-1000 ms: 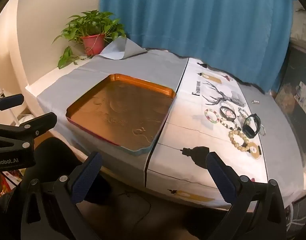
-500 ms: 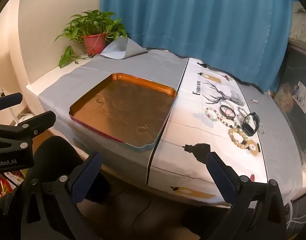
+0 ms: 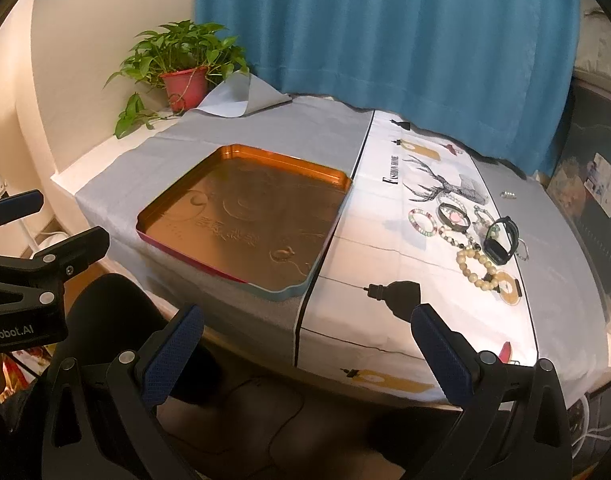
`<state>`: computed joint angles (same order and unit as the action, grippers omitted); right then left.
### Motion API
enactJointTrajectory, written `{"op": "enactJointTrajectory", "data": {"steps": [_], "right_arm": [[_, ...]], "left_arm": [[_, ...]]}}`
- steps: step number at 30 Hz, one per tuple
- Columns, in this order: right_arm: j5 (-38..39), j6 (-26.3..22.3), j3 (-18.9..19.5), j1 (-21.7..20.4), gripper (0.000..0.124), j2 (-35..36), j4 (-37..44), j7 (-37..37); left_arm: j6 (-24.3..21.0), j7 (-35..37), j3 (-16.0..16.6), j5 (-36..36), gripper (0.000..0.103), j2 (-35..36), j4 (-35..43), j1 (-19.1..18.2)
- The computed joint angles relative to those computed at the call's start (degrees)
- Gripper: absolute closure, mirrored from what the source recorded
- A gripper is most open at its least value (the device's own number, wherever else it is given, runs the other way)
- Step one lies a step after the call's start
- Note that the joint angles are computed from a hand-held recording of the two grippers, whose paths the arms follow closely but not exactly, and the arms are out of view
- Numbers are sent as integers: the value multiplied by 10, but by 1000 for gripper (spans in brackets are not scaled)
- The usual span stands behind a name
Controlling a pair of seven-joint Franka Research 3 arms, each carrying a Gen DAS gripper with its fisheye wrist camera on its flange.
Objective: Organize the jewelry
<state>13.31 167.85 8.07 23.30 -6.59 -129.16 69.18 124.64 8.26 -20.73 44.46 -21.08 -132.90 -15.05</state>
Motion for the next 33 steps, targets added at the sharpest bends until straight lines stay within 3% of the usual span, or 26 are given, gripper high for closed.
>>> {"op": "enactJointTrajectory", "data": {"steps": [33], "right_arm": [[5,-4,-2,1,21,7,-1,7]], "left_arm": [[-9,-8,1,8,0,22,14,-9]]}}
